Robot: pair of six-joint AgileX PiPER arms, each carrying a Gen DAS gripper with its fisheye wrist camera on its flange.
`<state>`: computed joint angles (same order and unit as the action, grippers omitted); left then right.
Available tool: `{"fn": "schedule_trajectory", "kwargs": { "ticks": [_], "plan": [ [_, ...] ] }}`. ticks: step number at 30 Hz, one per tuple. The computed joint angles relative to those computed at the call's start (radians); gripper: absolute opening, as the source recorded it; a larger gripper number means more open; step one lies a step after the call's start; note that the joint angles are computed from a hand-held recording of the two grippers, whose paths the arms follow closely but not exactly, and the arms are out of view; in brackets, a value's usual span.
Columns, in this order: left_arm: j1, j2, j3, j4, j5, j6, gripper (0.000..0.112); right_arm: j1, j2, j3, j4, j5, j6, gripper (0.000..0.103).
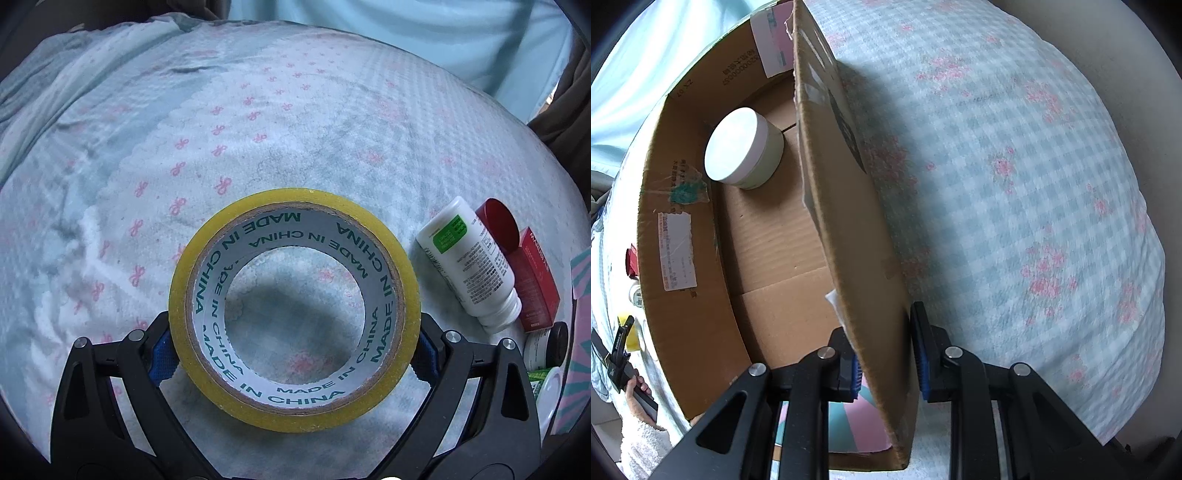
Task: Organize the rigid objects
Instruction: 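Carry the yellow tape roll with the left tool and drop it into the box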
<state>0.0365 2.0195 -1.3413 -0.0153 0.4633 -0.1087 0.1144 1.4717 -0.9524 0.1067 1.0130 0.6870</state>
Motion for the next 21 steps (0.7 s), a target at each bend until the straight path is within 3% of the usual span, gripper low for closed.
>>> {"fn": "schedule_trajectory", "kwargs": {
  "ticks": [5, 11, 16, 21],
  "plan": [
    [-0.024, -0.096, -0.022, 0.037, 0.078, -0.031, 0.096, -0.020, -0.025, 0.038, 0.027, -0.023, -0.030, 0.017],
    [-0.106, -0.185, -0.137, 0.074, 0.272, -0.089, 0.096, -0.073, -0.072, 0.075, 0.065, -0.013, -0.115, 0.018],
    [-0.238, -0.212, -0.327, 0.088, 0.471, -0.131, 0.096, -0.123, -0.075, 0.086, 0.090, -0.003, -0.205, 0.018],
    [-0.416, -0.125, -0.647, 0.101, 0.665, -0.208, 0.096, -0.181, -0.055, 0.089, 0.120, -0.015, -0.300, 0.018]
  ]
}}
